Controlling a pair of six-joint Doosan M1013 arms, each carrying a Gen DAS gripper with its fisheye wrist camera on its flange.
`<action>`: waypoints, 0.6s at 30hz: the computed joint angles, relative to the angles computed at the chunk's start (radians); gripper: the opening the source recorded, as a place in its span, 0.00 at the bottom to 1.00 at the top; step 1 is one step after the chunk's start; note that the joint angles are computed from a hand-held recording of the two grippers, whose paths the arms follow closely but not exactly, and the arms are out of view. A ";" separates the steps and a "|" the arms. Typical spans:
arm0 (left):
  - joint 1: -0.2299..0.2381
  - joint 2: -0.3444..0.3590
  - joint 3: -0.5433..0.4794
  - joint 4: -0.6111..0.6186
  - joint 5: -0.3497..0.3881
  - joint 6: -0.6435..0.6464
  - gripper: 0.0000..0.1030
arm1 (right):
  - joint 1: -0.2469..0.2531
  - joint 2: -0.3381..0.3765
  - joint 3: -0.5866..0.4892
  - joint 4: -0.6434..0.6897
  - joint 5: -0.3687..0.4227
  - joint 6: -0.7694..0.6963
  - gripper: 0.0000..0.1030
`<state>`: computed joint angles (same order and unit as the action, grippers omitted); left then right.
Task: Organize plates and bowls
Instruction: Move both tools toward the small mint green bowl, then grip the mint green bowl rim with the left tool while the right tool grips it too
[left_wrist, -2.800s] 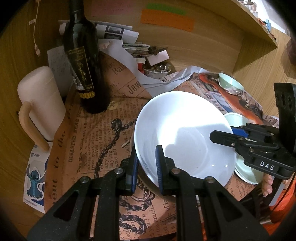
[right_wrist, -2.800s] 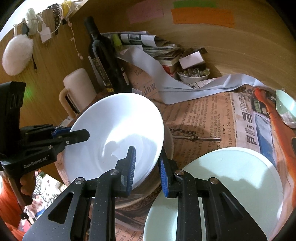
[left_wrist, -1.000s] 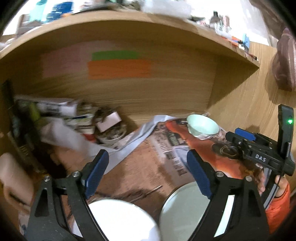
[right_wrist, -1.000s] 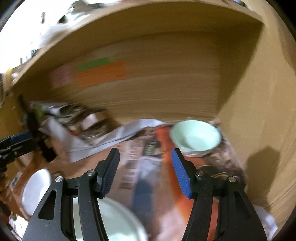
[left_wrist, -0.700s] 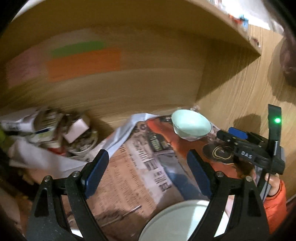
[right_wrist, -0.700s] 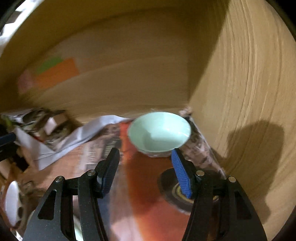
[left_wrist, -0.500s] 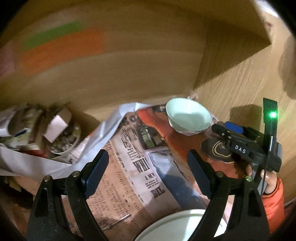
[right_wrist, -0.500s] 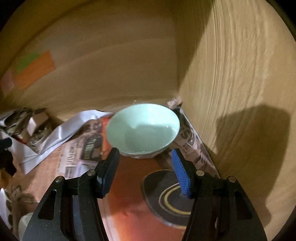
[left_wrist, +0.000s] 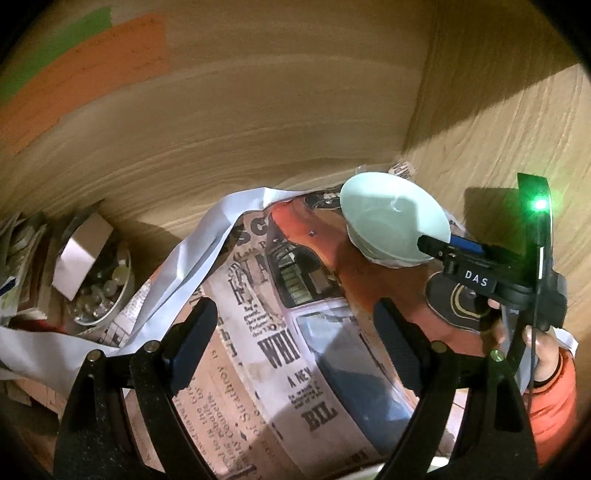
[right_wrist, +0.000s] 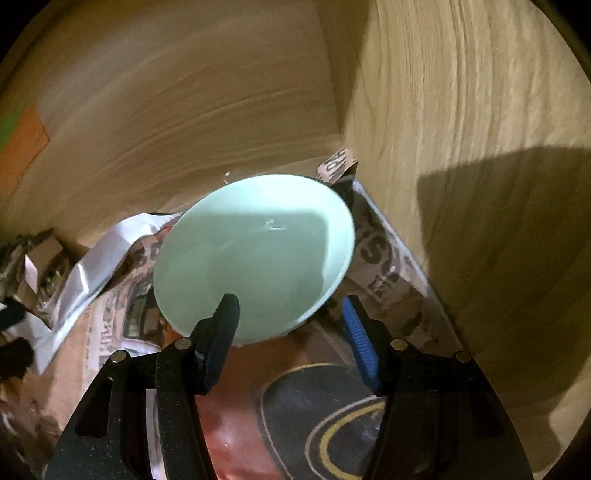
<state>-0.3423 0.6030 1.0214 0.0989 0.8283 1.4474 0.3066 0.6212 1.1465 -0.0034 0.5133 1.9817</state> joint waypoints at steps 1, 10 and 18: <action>-0.001 0.008 -0.010 0.002 0.008 0.002 0.85 | 0.000 0.002 -0.002 -0.005 -0.002 0.009 0.41; -0.006 0.053 -0.071 0.026 0.049 -0.003 0.85 | -0.004 -0.010 0.017 0.096 -0.018 -0.145 0.29; -0.009 0.085 -0.118 0.063 0.091 -0.026 0.84 | -0.004 -0.018 0.028 0.336 0.015 -0.470 0.29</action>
